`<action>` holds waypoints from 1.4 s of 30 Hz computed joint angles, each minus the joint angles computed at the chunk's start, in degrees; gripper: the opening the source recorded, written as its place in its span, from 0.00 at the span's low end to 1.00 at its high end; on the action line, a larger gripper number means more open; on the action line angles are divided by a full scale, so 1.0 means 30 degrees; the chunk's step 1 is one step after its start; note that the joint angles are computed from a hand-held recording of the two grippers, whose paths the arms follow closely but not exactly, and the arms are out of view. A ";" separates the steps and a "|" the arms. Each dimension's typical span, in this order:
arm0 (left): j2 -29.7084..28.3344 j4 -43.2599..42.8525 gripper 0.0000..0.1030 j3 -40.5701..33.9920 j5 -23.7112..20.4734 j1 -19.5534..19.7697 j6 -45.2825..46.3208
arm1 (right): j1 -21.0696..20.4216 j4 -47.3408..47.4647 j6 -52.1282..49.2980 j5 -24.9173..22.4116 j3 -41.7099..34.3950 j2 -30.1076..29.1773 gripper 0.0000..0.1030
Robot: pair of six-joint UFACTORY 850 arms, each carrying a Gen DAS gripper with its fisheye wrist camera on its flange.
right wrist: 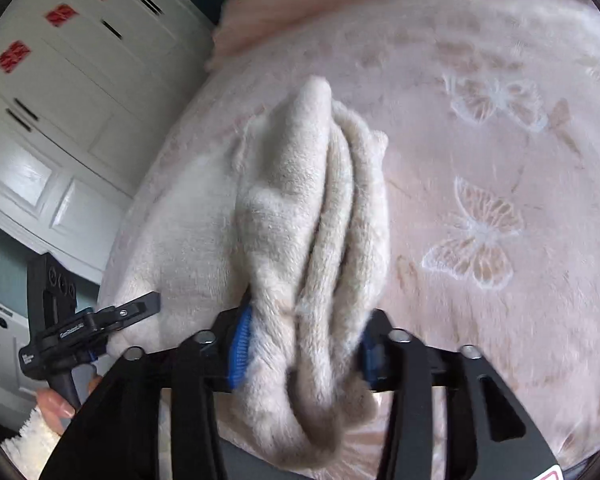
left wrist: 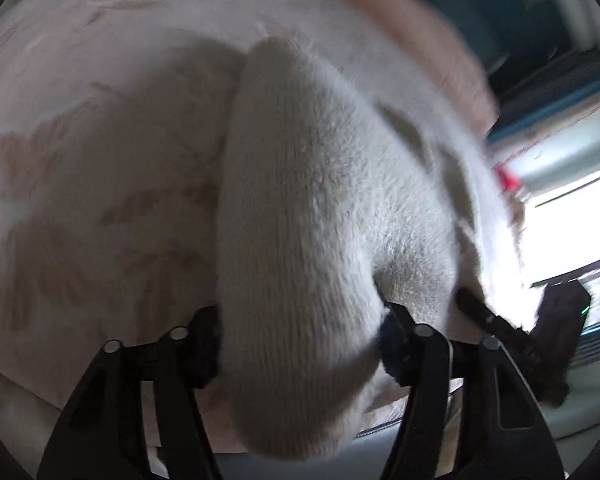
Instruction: Fold small clothes
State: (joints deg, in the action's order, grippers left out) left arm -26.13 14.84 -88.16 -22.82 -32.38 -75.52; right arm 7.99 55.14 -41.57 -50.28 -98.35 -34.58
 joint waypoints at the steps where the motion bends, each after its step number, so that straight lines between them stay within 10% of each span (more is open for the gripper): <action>1: 0.0146 0.1002 0.62 0.0098 -0.0093 -0.0167 -0.0585 | -0.0011 -0.0100 -0.0073 0.0495 0.0369 0.0411 0.54; 8: -0.0235 -0.1113 0.82 -0.0475 -0.0261 0.0079 0.1946 | -0.0013 -0.1946 0.3603 -0.1523 -0.2428 -0.1611 0.75; 12: -0.0549 -0.5783 0.58 -0.0338 0.1463 0.0504 0.5686 | 0.0063 -0.0070 0.4780 -0.3641 -0.3708 -0.3027 0.36; 24: -0.1318 0.2915 0.47 -0.6349 0.1087 0.0137 0.3080 | -0.0045 0.2588 0.1239 -0.1145 -0.8770 -0.2167 0.28; 32: -0.2518 -0.0320 0.61 -0.4654 -0.2145 0.0230 0.5505 | 0.0830 -0.2935 0.3492 0.0320 -0.3466 -0.1664 0.35; 38: -0.0712 0.4957 0.77 -0.1199 -0.1085 -0.0540 -0.1787 | 0.0717 -0.1867 0.1900 0.2539 -0.0162 0.1093 0.42; 42: -0.0604 0.8666 0.77 -0.1920 -0.4945 -0.1675 -0.3732 | 0.1015 -0.1619 0.0448 0.4345 0.1088 0.2392 0.06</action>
State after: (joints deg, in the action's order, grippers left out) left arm -27.94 40.84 -93.92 -37.66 -37.40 -86.71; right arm 11.04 50.28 -40.23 -37.25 -95.09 -27.40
